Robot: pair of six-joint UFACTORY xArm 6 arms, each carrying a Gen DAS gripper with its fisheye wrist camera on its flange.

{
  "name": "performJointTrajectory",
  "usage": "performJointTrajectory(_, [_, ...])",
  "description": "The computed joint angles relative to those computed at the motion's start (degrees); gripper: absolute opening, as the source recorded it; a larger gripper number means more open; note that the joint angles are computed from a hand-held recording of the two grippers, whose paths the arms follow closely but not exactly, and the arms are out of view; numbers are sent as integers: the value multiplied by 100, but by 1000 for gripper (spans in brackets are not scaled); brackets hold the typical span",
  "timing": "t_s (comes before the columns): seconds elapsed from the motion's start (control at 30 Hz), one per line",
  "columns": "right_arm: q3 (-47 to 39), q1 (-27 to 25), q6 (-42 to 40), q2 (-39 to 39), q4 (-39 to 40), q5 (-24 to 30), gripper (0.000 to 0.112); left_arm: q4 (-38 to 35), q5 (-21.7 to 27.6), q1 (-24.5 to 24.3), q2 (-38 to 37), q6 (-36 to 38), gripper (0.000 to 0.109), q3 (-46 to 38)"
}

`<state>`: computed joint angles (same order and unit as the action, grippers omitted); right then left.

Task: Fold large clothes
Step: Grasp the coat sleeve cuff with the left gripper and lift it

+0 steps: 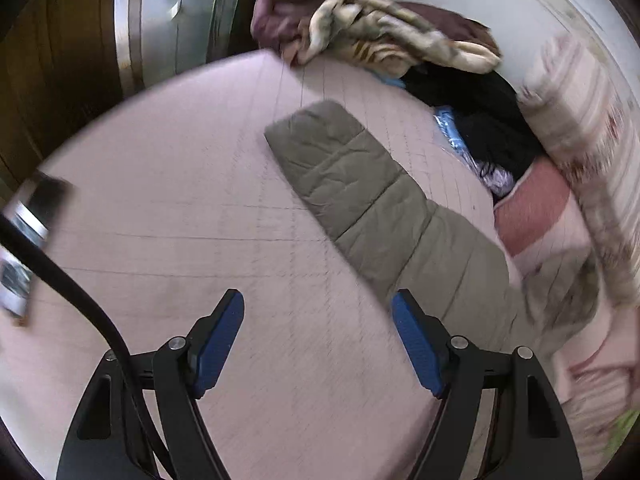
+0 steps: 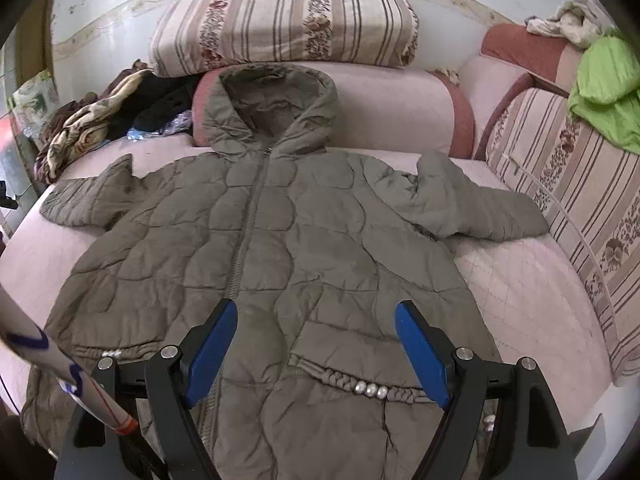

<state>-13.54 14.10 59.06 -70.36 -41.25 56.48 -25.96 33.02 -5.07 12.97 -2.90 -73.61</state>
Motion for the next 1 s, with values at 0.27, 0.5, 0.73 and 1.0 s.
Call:
performJointTrajectory(0.27, [248,-1024,-408,368,352,-743,85,-2519,480,174,1662,971,74,-1501])
performJointTrajectory(0.5, [199,-1396,-337,908,226,-1159,85,-3320,573,111,2690,1022,74,-2731])
performJointTrajectory(0.73, [149,-1629,-441,1397,325,-1453,85,-2599,716,48,3427,38,64,-3850])
performJointTrajectory(1.0, [319,-1811,-628,1029,596,-1433,83,-1556,1110,-222,3090,-282,8,-3924])
